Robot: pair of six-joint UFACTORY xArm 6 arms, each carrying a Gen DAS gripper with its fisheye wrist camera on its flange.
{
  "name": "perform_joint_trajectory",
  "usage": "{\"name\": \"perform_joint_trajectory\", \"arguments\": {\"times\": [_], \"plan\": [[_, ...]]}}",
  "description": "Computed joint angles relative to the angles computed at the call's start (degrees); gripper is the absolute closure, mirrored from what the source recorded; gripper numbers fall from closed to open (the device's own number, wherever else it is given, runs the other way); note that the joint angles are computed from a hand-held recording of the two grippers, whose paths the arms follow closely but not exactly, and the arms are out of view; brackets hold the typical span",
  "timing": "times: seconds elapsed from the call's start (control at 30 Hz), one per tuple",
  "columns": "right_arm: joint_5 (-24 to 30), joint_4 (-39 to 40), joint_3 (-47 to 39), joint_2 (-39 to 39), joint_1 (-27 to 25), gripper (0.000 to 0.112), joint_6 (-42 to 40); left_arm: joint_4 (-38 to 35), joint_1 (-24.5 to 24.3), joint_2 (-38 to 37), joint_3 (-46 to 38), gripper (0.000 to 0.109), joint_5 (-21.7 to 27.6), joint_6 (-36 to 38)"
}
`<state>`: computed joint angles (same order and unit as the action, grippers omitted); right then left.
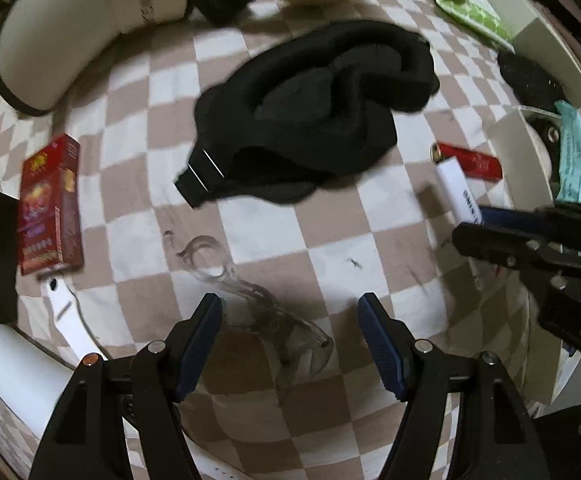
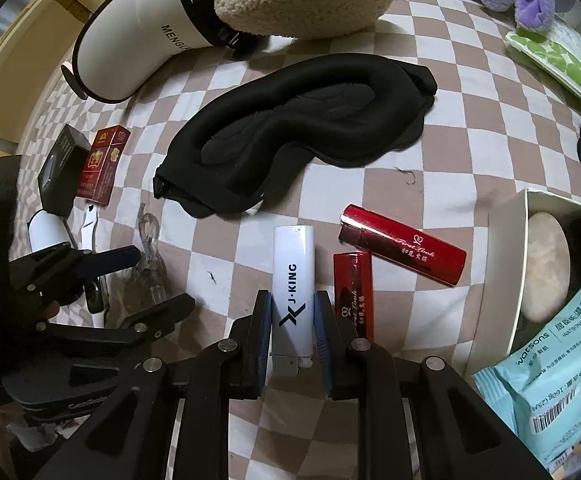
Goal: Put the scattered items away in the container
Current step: 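Close the left gripper on the clear plastic clip while the right gripper holds the tube, then carry the clear clip and white tube over the box with both grippers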
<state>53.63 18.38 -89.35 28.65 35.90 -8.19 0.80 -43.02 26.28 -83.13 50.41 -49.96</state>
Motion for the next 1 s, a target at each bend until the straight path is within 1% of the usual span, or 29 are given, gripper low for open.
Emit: {"name": "perform_joint_trajectory", "arguments": {"times": [0.07, 0.17, 0.2, 0.23, 0.43, 0.77, 0.87, 1.0], "plan": [[0.12, 0.16, 0.05, -0.08, -0.06, 0.09, -0.17, -1.0, -0.17, 0.99, -1.08, 0.038, 1.54, 1.54], [0.14, 0.3, 0.11, -0.2, -0.09, 0.09, -0.32, 0.09, -0.72, 1.92, -2.52, 0.038, 3.57, 2.38], [0.13, 0.42, 0.14, -0.26, -0.08, 0.09, -0.32, 0.05, -0.75, 1.94, -2.62, 0.043, 3.79, 2.42], [0.07, 0.48, 0.18, -0.33, -0.05, 0.09, -0.3, -0.31, -0.69, 1.78, -2.41, 0.051, 3.78, 2.42], [-0.42, 0.86, 0.95, -1.09, 0.31, 0.09, -0.45, -1.18, -0.46, -0.14, -0.05, 0.055, 2.72, 2.08], [-2.56, 3.29, 3.88, -4.36, 0.27, 0.09, -2.35, 0.5, -0.45, -4.46, 4.29, 0.055, -0.02, -1.21], [-3.21, 4.34, 5.07, -5.73, 0.17, 0.09, -3.04, 1.46, -0.44, -6.51, 6.08, 0.055, -1.52, -2.78], [-3.81, 6.28, 6.49, -7.5, -0.21, 0.09, -3.97, 2.68, -0.39, -10.25, 9.17, 0.055, -4.73, -4.9]]}}
